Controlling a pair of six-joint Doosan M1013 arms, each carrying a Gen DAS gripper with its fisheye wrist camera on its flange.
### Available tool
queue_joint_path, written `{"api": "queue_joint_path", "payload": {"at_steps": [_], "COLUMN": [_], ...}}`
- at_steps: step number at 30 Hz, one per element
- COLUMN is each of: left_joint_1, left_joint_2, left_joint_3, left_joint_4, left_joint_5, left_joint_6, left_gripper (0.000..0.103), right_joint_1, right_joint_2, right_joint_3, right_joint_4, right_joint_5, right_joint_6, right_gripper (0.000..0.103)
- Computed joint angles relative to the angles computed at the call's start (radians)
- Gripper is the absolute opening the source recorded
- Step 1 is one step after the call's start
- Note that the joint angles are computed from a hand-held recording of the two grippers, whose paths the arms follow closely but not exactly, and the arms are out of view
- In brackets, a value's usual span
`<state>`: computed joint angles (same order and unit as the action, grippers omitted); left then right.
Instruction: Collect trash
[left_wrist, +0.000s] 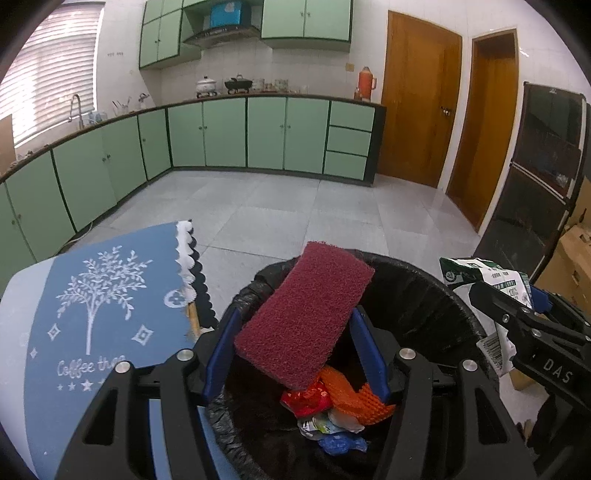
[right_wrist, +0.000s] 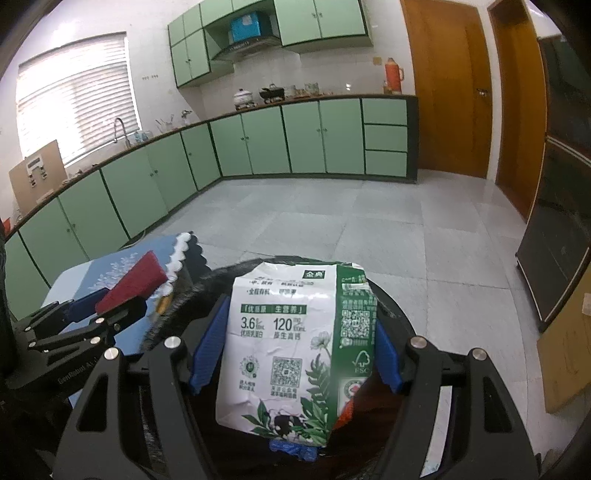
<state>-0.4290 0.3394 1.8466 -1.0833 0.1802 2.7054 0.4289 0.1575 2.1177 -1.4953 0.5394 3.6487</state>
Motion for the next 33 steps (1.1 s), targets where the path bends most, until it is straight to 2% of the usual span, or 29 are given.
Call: {"api": "queue_joint_path", "payload": {"at_steps": [5, 7, 8, 10, 13, 14, 19, 22, 26, 33], "left_joint_1": [-0.003, -0.002, 0.000, 0.003, 0.017, 0.021, 0.033, 0.041, 0.059, 0.085], "left_joint_2": [0.031, 0.038, 0.040, 0.040, 0.035, 0.032, 0.010, -0.015, -0.048, -0.113], "left_joint_3": [-0.027, -0.035, -0.037, -0.039, -0.038, -0.037, -0.027, -0.008, 0.016, 0.068], "left_joint_4": [0.132, 0.143, 0.126, 0.098, 0.002, -0.021, -0.083, -0.130, -0.145, -0.107], "left_joint_5": [0.029, 0.042, 0.051, 0.057, 0.082, 0.088, 0.084, 0.074, 0.069, 0.046], "left_joint_6": [-0.134, -0.139, -0.119, -0.091, -0.004, 0.015, 0.078, 0.133, 0.143, 0.092], "left_gripper": [0.060, 0.061, 0.062, 0.071, 0.078, 0.078, 0.080, 0.083, 0.086, 0.091], "right_joint_1": [-0.023, -0.034, -0.040, -0.049, -0.058, -0.057, -0.056, -0.043, -0.025, 0.036], "right_joint_2": [0.028, 0.038, 0.042, 0.052, 0.061, 0.062, 0.051, 0.036, 0.007, -0.043], "right_joint_3": [-0.002, -0.006, -0.005, -0.005, -0.005, -0.005, 0.003, 0.005, 0.008, 0.005], "right_joint_4": [0.008, 0.011, 0.004, 0.005, 0.004, 0.009, 0.022, 0.026, 0.046, 0.094], "right_joint_5": [-0.024, -0.042, -0.055, -0.062, -0.071, -0.064, -0.063, -0.058, -0.071, -0.055], "right_joint_6": [-0.009, -0.016, -0.013, -0.014, -0.006, -0.008, -0.007, 0.001, -0.027, -0.070], "right_gripper": [0.068, 0.068, 0.068, 0.069, 0.082, 0.085, 0.090, 0.093, 0.095, 0.097]}}
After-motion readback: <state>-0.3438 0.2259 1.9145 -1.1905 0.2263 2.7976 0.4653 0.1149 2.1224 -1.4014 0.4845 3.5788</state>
